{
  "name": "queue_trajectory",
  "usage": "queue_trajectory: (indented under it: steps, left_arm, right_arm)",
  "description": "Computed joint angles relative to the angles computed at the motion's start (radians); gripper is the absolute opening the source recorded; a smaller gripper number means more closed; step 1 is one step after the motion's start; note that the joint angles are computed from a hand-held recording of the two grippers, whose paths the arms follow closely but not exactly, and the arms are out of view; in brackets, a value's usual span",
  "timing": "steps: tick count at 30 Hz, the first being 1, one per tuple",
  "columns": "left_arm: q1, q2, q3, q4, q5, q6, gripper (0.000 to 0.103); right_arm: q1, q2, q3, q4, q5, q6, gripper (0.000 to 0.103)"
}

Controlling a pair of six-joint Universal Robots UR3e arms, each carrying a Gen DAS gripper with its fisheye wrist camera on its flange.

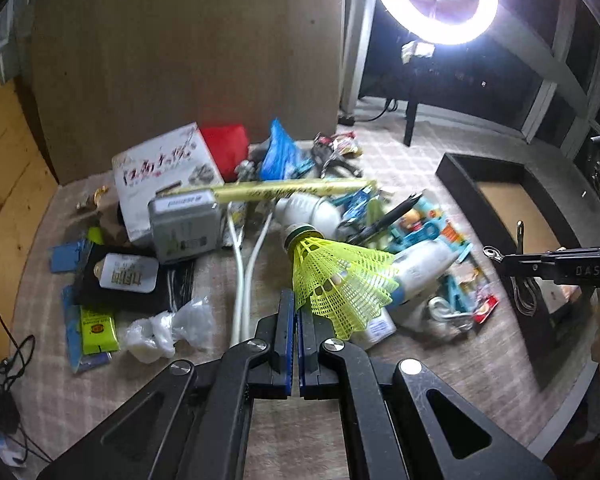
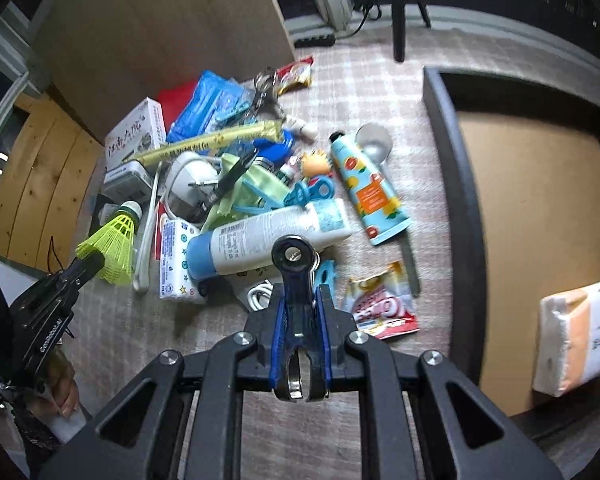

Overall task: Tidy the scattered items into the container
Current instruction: 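Carry the shuttlecock to the tray and open the left gripper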

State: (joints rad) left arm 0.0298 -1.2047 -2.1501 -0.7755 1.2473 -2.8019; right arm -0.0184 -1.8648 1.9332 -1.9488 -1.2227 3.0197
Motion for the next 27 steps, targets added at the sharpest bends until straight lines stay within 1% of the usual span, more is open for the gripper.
queue_trajectory:
  steps: [5, 11, 14, 21, 27]
  left_arm:
    - [-0.149, -0.067, 0.101, 0.009, 0.059, -0.110, 0.001]
    - [-0.390, -0.266, 0.279, 0.049, 0.165, -0.257, 0.001]
    - [-0.511, -0.387, 0.396, 0.058, 0.231, -0.350, 0.001]
    - [-0.715, -0.678, 0.746, -0.019, 0.300, -0.459, 0.001]
    - [-0.833, -0.924, 1.078, -0.125, 0.327, -0.493, 0.001]
  right_arm:
    - [-0.078, -0.061, -0.013, 0.054, 0.004, -0.072, 0.015]
    - [-0.258, -0.151, -0.022, 0.146, 0.021, -0.218, 0.014]
    - [-0.364, -0.174, -0.037, 0.196, 0.041, -0.304, 0.014]
    - [-0.571, -0.164, -0.054, 0.198, 0.054, -0.455, 0.014]
    - [-0.724, -0.102, -0.059, 0.144, 0.047, -0.539, 0.015]
